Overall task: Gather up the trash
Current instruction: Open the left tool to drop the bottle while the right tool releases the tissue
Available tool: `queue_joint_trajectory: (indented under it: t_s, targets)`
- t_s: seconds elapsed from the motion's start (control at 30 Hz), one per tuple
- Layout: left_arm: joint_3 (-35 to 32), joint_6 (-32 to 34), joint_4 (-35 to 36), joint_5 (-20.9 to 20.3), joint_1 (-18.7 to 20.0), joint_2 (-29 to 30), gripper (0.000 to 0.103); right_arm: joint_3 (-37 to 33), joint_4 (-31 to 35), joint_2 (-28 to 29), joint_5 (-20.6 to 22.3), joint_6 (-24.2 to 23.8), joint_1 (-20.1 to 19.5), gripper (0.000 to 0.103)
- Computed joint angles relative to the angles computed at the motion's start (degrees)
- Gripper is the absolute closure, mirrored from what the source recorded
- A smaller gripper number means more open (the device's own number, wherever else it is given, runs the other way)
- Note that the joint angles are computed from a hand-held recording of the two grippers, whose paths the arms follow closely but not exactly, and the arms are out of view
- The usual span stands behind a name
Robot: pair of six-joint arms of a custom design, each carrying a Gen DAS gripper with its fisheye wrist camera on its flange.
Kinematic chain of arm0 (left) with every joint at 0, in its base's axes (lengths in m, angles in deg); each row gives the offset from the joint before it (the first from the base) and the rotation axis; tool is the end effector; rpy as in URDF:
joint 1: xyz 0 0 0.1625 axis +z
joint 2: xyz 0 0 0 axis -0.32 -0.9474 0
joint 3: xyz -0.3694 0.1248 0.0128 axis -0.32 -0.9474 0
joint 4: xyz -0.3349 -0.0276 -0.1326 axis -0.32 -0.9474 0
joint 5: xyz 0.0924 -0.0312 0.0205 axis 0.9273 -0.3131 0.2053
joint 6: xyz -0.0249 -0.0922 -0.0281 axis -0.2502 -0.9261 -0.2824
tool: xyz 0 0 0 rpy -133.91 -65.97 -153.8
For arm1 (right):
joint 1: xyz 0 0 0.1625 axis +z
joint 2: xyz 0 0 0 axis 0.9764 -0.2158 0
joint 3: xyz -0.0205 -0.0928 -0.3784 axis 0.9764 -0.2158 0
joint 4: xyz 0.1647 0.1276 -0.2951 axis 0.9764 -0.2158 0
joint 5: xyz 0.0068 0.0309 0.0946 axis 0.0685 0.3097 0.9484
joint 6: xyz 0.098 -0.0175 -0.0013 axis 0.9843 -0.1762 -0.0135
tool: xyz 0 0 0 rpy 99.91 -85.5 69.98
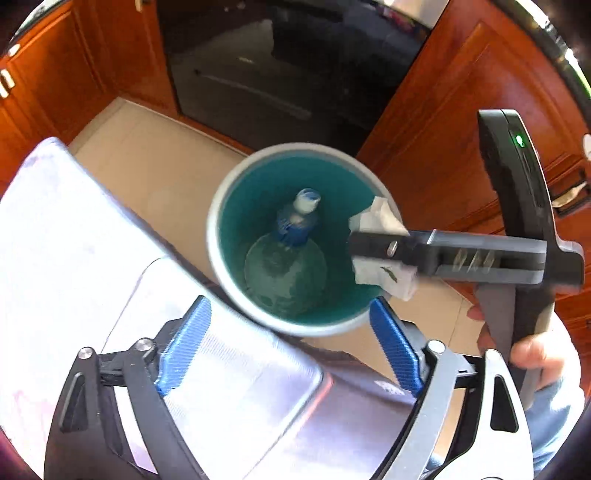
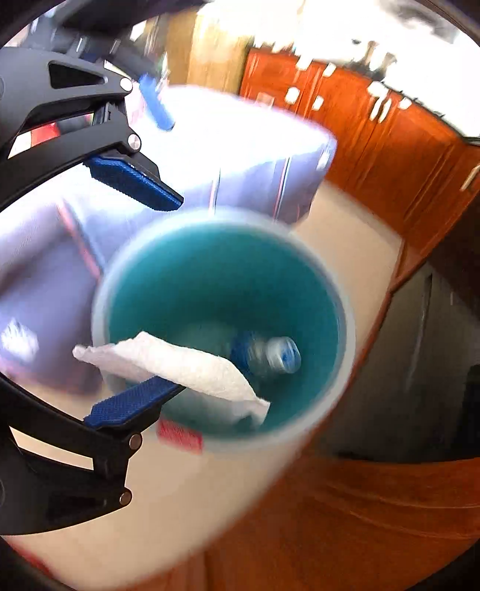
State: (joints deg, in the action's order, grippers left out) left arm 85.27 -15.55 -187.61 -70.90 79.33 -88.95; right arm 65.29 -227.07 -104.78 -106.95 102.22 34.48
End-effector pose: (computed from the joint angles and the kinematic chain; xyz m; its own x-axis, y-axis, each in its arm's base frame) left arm -0.0336 -0.4509 0.3584 -0.7786 0.2429 -0.5786 0.3590 0.9287 -0.0931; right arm 0.2981 -0.4481 -0.0458 -0.9869 0.1247 0.1021 0.0832 0.9367 -0.3402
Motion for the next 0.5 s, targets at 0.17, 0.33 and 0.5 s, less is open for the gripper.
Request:
queue_joint_trajectory:
  t_s: [0.17,0.33,0.5]
  targets:
    - [2.53,-1.41,2.21,1.17,-1.56,-7.06,0.009,-4.28,9.09,0.30,-6.79,3.03,3.73,0.015]
    - [3.04,-3.12,5.81,2.08,-2.58,-12.63,0.009,-5.24,9.86,0.28,-7.97,6.67,6.85,0.015]
    - [2.88,-3.09,7.11,3.08,-3.86,-16.18,0.007,-11.47,17.37,2.40,-11.28,1.92,11.34,0.009]
